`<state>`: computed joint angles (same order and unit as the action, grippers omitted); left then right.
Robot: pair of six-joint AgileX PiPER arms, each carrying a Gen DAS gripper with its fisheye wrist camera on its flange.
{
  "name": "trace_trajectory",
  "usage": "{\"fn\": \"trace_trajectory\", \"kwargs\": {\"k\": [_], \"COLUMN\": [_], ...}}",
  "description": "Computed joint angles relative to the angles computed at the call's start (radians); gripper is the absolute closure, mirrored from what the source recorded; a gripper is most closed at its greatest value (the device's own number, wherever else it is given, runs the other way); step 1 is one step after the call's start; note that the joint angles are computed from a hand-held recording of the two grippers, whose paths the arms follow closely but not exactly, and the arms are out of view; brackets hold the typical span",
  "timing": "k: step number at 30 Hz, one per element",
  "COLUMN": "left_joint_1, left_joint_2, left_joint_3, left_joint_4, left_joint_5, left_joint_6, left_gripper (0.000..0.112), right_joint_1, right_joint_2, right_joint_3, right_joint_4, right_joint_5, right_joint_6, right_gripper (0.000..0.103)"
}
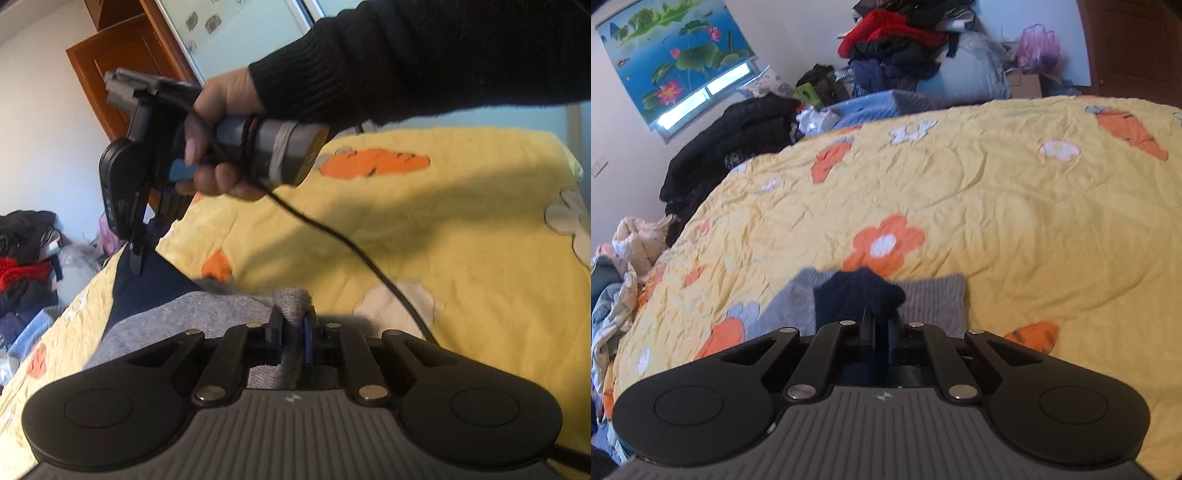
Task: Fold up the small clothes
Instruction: 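Fold the sweater over toward the right tool with the left tool, then release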
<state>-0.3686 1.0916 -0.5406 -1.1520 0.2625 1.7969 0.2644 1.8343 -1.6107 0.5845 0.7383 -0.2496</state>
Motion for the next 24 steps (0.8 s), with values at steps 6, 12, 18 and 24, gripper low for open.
{"fn": "trace_trajectory", "kwargs": {"k": [6,12,18,24], "left_joint_1": [0.037,0.572,0.904,0.91], "left_joint_2": [0.104,-0.092,0.12,0.614], "left_joint_3": [-0.026,-0.026,-0.215,-0.569], "left_joint_4": [0.019,-0.058,-0.061,-0.03], "left_joint_5": [0.057,0.625,0.699,0.855], "left_joint_6": [-0.094,-0.009,-0.308,-0.874], "left_gripper": [0.101,0.069,0.011,0.012], "right_joint_1": [0.004,-0.017,-0.048,-0.067], "right_joint_2": [0.063,-0.15,-0.211,-0.113], "right_joint_3": [0.027,0.325,0.425,0.444], "right_joint_4": [-0.099,0.106,0.137,0.388], "right_joint_5": [-0.001,-0.224,-0.209,-0.177], "right_joint_6": [0.117,0.03,-0.031,-0.168], "right_gripper": [0.081,0.031,0.026,0.024]}}
